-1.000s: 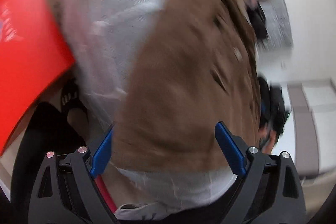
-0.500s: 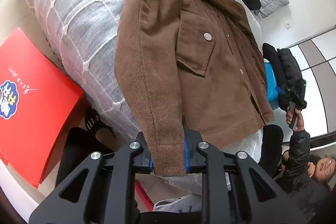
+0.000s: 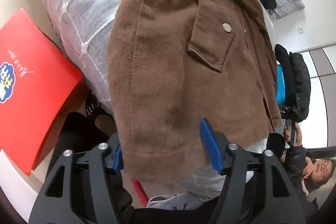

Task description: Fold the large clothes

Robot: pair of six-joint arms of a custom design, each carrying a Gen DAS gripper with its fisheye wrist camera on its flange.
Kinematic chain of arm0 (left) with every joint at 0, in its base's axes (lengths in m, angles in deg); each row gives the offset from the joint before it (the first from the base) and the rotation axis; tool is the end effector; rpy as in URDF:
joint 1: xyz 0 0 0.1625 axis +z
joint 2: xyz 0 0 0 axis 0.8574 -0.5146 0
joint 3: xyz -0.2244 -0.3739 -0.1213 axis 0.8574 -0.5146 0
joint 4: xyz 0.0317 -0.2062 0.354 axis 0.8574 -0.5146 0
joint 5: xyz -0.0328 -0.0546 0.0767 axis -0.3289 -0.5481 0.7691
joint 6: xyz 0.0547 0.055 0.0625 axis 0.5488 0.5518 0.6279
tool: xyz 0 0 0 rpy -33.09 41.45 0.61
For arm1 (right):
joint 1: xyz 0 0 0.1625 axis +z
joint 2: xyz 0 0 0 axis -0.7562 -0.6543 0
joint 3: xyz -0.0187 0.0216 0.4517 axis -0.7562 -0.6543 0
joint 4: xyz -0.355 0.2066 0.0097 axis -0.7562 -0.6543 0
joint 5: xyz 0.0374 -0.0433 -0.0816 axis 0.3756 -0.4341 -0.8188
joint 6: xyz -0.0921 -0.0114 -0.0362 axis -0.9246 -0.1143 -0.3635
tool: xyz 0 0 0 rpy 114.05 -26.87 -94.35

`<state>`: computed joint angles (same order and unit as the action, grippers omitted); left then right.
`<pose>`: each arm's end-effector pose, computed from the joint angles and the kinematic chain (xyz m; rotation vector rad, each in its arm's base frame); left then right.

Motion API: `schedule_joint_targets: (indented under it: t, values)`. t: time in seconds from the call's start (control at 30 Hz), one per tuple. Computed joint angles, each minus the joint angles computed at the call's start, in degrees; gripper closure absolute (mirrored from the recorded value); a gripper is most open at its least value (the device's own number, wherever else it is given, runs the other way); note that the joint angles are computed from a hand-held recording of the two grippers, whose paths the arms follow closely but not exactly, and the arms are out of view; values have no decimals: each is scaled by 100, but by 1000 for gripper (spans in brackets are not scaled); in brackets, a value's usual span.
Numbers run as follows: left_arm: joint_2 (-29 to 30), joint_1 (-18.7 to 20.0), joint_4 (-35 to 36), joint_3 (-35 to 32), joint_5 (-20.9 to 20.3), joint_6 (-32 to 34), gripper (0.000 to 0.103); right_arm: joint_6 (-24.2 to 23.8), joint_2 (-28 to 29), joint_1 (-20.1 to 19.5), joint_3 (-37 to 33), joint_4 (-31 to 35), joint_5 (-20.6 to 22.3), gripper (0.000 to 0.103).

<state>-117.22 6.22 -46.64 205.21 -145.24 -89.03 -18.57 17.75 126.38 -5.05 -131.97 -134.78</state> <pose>-0.0014 -0.4182 0.3834 -0.4109 2.7956 -0.5062 -0.0195 -0.6469 0.3994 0.1489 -3.0666 -0.1880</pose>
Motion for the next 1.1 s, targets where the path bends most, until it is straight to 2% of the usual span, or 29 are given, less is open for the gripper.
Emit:
schedule_joint_targets:
  t: [0.07, 0.13, 0.17, 0.2, 0.23, 0.27, 0.3, 0.37, 0.5, 0.57, 0.6, 0.63, 0.67, 0.7, 0.73, 0.83, 0.87, 0.93, 0.97, 1.03, 1.1]
  values:
    - [58, 1, -40, 21, 18, -17, 40, 239, 133, -6, -130, 290, -107, 11]
    - [71, -51, -98, 48, 46, 54, 40, 307, 199, -25, -175, 423, -15, 11]
    - [53, -76, -189, 83, 42, 109, 45, 248, 211, -27, -188, 462, 96, 12]
    - [19, -96, -299, 131, 33, 169, 53, 170, 196, -41, -187, 481, 246, 22]
    - [-19, -127, -337, 157, 64, 181, 70, 106, 153, -62, -144, 470, 355, 35]
    - [-68, -143, -401, 194, 66, 203, 76, 71, 95, -59, -107, 482, 456, 59]
    - [-73, -206, -451, 207, 118, 207, 79, 69, 0, -32, -5, 361, 404, 72]
    - [-125, -326, -454, 242, 281, 247, 84, -95, -196, -3, 190, 134, 518, 88]
    - [-251, -511, -519, 224, 418, 267, 87, -345, -572, -42, 514, -153, 1178, 91]
    - [-325, -530, -569, 207, 412, 340, 87, -629, -667, -138, 532, -56, 1869, 91]
    - [-322, -541, -517, 170, 437, 351, 87, -716, -658, -152, 531, 16, 2044, 88]
    - [-316, -536, -469, 148, 445, 338, 87, -727, -593, -131, 502, 96, 2024, 85]
    - [-284, -500, -418, 113, 408, 356, 87, -657, -540, -82, 499, 80, 1818, 73]
    - [-261, -482, -400, 112, 380, 363, 87, -494, -465, -18, 501, 23, 1482, 52]
    - [-231, -432, -375, 93, 347, 368, 87, -374, -412, -17, 492, 5, 1341, 48]
    - [-174, -291, -465, 119, 187, 358, 84, -303, -389, -8, 592, -114, 1466, 43]
    - [-167, -243, -508, 146, 154, 329, 84, -374, -418, 6, 652, -166, 1493, 44]
    - [-149, -239, -517, 143, 169, 320, 84, -451, -494, 64, 821, -447, 1409, 77]
    - [-157, -282, -518, 162, 244, 318, 85, -356, -543, 55, 943, -620, 1451, 88]
    - [-189, -506, -460, 205, 526, 268, 88, -374, -731, 11, 1231, -984, 1646, 90]
    - [-301, -778, -431, 271, 760, 175, 90, -461, -918, -73, 1429, -1151, 2060, 91]
